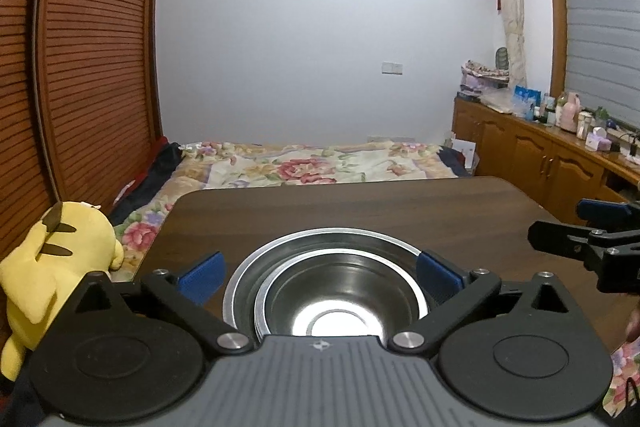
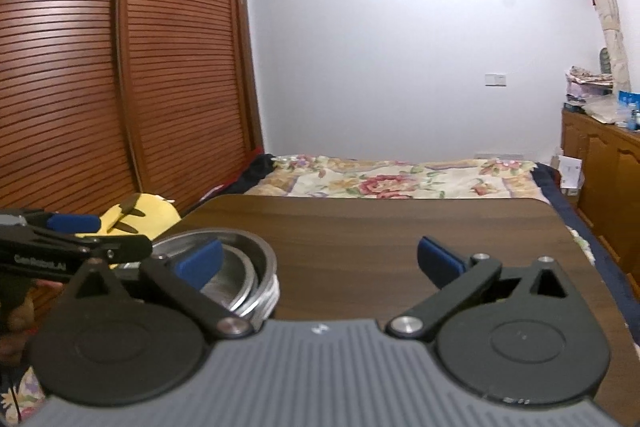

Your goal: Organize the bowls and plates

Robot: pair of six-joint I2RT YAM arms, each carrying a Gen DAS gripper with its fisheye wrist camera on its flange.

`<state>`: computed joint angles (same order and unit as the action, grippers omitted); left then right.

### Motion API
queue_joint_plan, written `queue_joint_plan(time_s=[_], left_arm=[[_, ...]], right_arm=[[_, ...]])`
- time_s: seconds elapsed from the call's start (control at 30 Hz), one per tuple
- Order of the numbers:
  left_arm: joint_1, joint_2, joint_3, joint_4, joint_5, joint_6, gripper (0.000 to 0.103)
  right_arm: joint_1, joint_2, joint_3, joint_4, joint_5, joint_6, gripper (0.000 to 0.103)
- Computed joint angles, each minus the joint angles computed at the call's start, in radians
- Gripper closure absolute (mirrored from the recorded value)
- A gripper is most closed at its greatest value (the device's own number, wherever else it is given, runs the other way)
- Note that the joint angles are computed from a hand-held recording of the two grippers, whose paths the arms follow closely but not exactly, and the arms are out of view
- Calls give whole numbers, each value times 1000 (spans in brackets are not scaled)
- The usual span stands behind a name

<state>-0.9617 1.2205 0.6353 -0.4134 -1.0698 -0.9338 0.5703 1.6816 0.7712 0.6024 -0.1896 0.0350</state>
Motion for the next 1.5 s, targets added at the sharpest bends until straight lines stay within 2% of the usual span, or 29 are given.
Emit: queue_joint_plan(time_s=[0.17, 0.4, 0.57, 0.77, 1.0, 1.37, 1.5], left_arm=[[-30, 56, 49, -57, -29, -61, 0], [-79, 128, 155, -219, -71, -173, 0], [-101, 135, 196, -257, -82, -201, 0], [-133, 194, 261, -399, -116, -324, 0], [-160, 236, 273, -519, -110, -486, 0], [-172, 273, 237, -533, -74, -570, 0], [-193, 312, 237, -558, -69, -642, 0]], right_arm=[[-1, -26, -8, -26, 47, 9, 0], [-2, -78, -40, -43, 99, 7, 0], [-5, -113, -47, -72, 121, -4, 0], [-2, -138, -55, -85, 146, 1, 0], [11, -150, -73, -96, 172, 0, 0], [22, -131, -114, -82, 175, 24, 0], [26, -132, -130, -56, 187, 19, 0]])
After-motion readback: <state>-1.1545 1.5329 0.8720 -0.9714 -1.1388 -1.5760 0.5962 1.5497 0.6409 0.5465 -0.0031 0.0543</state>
